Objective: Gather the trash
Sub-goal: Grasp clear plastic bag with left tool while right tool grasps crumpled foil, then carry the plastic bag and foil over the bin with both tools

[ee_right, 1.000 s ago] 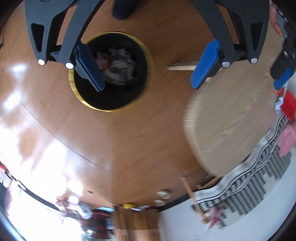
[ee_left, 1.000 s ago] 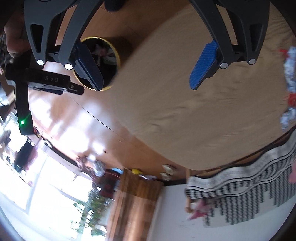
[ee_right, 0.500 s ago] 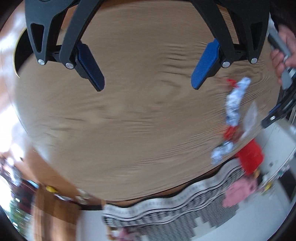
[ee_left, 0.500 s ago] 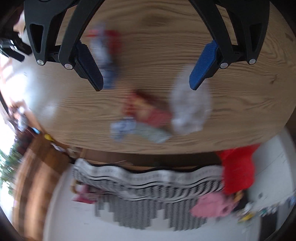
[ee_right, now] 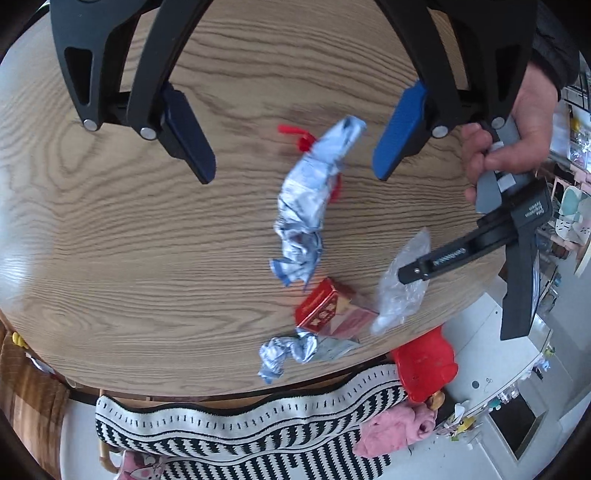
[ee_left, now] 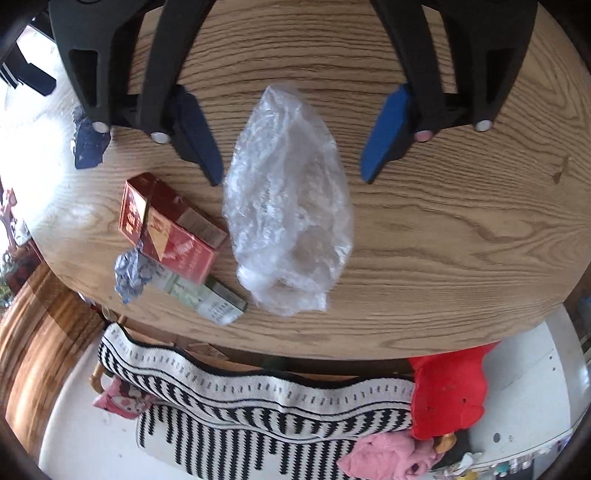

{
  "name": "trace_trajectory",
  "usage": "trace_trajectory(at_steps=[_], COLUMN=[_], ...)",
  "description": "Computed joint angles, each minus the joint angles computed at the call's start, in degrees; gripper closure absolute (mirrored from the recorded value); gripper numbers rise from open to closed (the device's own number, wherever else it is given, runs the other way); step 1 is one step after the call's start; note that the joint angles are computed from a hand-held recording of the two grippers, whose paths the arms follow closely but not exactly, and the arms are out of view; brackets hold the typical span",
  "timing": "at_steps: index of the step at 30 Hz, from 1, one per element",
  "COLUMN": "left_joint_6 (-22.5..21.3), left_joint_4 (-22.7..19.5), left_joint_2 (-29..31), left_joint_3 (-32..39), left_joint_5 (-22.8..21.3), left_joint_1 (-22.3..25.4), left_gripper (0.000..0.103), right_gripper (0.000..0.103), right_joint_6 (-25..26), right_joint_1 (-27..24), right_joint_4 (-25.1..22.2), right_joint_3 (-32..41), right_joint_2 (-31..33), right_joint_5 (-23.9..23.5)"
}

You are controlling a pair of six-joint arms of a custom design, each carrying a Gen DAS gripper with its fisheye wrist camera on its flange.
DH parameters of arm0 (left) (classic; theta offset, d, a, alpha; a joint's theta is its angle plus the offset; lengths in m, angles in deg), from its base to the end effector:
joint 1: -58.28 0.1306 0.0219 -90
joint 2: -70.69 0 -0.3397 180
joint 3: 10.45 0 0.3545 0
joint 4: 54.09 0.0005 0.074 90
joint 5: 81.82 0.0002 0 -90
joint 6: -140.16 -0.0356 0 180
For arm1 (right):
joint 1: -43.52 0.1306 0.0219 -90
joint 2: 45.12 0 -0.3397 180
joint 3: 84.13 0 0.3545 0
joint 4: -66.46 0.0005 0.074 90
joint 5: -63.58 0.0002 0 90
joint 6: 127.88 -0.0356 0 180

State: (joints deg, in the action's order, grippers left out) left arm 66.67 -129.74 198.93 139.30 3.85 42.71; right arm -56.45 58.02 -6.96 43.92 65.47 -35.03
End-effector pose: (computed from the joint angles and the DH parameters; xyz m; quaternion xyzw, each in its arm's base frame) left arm 0.6036 -0.1659 0.4385 -0.0194 0.9506 -0.0505 0.3056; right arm 0.5221 0.1400 0.4644 0.0119 0.9537 0.1519 0.2594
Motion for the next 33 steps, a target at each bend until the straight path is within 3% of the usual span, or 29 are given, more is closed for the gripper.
trace_trajectory(at_steps=[2, 3, 4, 5, 6, 7, 8, 11, 15, 21, 28, 33], left_joint_6=[-0.7, -1.4, -1.9, -2.4, -2.3, -2.1, -1.8, -2.0, -2.0, -2.0, -1.9, -1.7], left_joint_4=[0.3, 0.7, 0.8, 0.8, 0.7, 0.5, 0.6, 1.5, 3.0, 3.5, 4.3, 3.9], left_joint_2=[-0.3, -0.4, -0.3, -0.2, -0.2, -0.1, -0.4, -1.6, -3.8, -6.0, -8.7, -7.5], left_joint_3=[-1.2, -1.5, -1.6, -1.5, -1.4, -1.2, -1.3, -2.2, -3.5, -3.4, -4.2, -1.4], left_joint_5=[-0.3, -1.5, -2.2, -2.4, -2.3, -2.2, -2.4, -3.1, -3.0, -2.4, -2.4, -2.4], left_joint_1=[-0.4, -0.8, -1.0, -1.1, -1.3, -1.3, -1.5, -2.1, -3.0, -5.8, -13.5, -20.7], left_gripper=[0.046, 0.055, 0.061, 0.075, 0.086, 0.090, 0.096, 0.100, 0.101, 0.101, 0.101, 0.101], right_gripper=[0.025, 0.028, 0.039, 0.046, 0.067, 0.078, 0.079, 0.081, 0.081, 0.081, 0.081, 0.081], right_joint_6=[0.3, 0.5, 0.6, 0.7, 0.8, 0.7, 0.8, 1.4, 1.4, 1.9, 3.6, 6.1], right_joint_1=[0.3, 0.1, 0.2, 0.1, 0.0, -0.1, -0.1, -0.2, -0.6, -3.4, -12.6, -23.1], right_joint_4=[-0.4, -0.2, -0.3, -0.5, -0.3, 0.2, 0.7, 3.3, 5.6, 4.9, 3.2, 2.2], right_joint_3=[0.4, -0.1, 0.0, 0.0, -1.0, -1.5, -1.9, -3.8, -6.1, -9.2, -16.2, -23.1], right_joint_2=[0.6, 0.5, 0.8, 0.9, 0.2, -0.3, -0.8, -3.5, -7.3, -11.9, -20.2, -27.1], right_joint_5=[0.5, 0.3, 0.3, 0.0, -0.5, -0.5, -0.4, -0.8, -1.1, -0.5, 0.3, -0.2])
